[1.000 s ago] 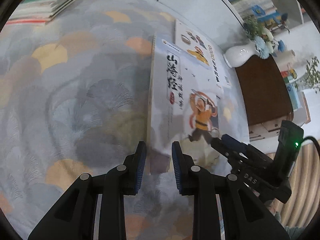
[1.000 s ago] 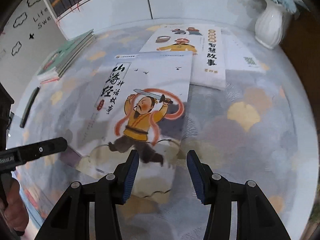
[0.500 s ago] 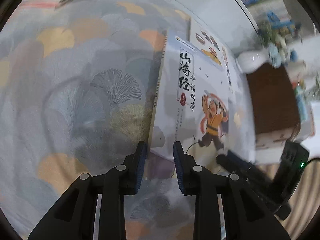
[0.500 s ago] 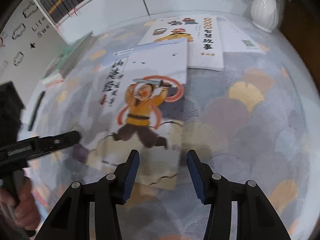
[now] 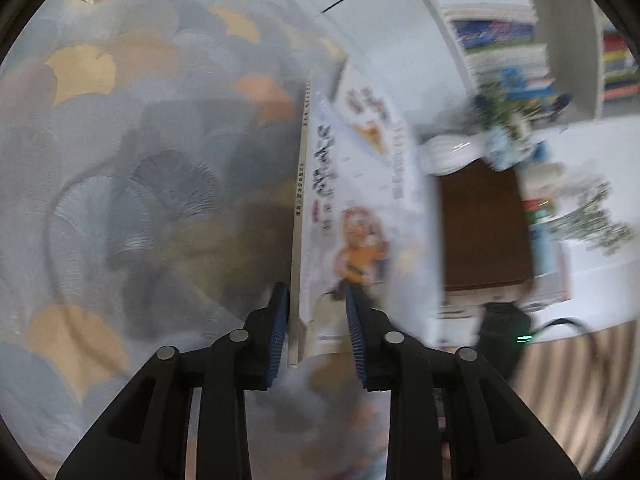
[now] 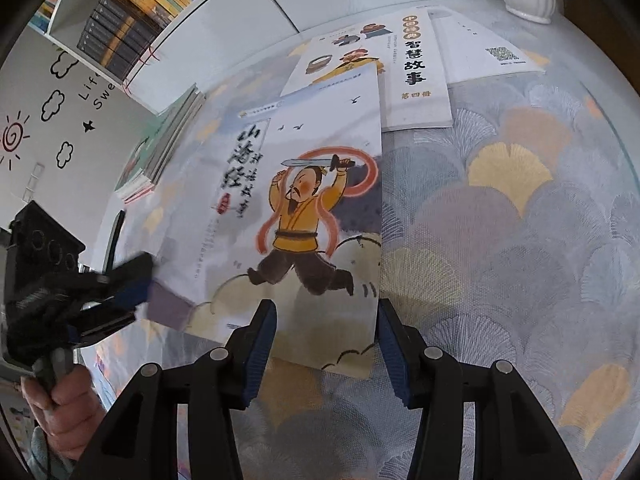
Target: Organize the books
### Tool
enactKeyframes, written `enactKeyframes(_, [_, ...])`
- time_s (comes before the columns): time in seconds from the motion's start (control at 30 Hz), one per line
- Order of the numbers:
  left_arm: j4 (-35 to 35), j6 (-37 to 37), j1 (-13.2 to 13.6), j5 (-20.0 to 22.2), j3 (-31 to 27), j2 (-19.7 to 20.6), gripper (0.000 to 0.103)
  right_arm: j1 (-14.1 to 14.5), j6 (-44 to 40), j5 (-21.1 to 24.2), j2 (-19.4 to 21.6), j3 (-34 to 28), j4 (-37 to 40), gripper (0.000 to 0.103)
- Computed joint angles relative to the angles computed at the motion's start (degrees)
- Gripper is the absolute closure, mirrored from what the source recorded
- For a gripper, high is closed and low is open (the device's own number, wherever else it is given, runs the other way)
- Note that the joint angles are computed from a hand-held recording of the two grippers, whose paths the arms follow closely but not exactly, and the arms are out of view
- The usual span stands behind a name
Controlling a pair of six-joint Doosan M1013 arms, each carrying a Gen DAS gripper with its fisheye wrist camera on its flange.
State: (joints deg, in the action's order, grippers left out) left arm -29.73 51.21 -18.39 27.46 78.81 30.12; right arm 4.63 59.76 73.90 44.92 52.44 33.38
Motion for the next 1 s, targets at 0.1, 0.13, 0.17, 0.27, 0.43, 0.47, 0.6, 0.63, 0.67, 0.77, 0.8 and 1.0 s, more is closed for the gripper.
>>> enactKeyframes(0.1, [-0.18, 0.34, -0.37, 1.77, -1.12, 1.04, 0.095, 0.07, -0.56, -0.02, 0.01, -0.01, -0.02, 0.054])
enactKeyframes(0.13, [0.8, -0.51, -0.66, 2.18, -1.49, 1.33, 0.095, 0.05, -0.65, -0.01, 0.01, 0.01, -0.02, 0.053])
enactKeyframes(0.17, [1.39, -0.94, -0.86, 2.19, -1.72, 1.51, 0.095, -0.05, -0.73, -0.02, -0.07, 0.17, 0.08, 0.053])
enactKeyframes(0.27, [-3.73, 2.3, -0.52, 0.36, -1.43, 1.68, 0.095, -0.33, -0.26, 1.7, 0.59, -1.03, 0.6, 0.053])
enactKeyframes(0.43, [-26.49, 20.45, 0.66, -3.66, -0.73, 1.77, 0.095, -3.58, 9.91, 15.34, 6.4, -9.53, 11.6, 0.053])
enactKeyframes(0.47, [-32.04, 24.94, 0.97, -3.58, -0.56, 1.86, 0.095, -4.39, 11.57, 16.59, 7.13, -10.06, 15.05, 0.053])
enactKeyframes(0.6, [-42.42, 32.35, 1.41, -3.18, -0.52, 2.24, 0.095, -6.21, 15.93, 17.38, 8.28, -10.26, 21.29, 0.053])
enactKeyframes(0.63, [-43.36, 32.99, 1.45, -3.1, -0.44, 2.22, 0.095, -6.44, 16.87, 17.57, 8.63, -10.36, 22.42, 0.053])
enactKeyframes(0.67, [-44.13, 33.58, 1.58, -2.84, -0.2, 2.09, 0.095, -6.56, 17.85, 17.95, 9.1, -10.73, 23.46, 0.053])
enactKeyframes(0.77, [-47.96, 35.89, 1.86, -2.44, 0.36, 1.91, 0.095, -6.35, 19.88, 19.0, 10.53, -12.19, 26.13, 0.053])
enactKeyframes(0.8, [-48.77, 36.48, 1.88, -2.41, 0.56, 1.86, 0.095, -6.17, 20.53, 19.34, 11.13, -12.88, 27.13, 0.053])
enactKeyframes(1.0, [-34.65, 25.87, 1.79, -1.32, -0.8, 1.5, 0.095, -5.18, 21.81, 16.54, 11.07, -11.94, 29.72, 0.073])
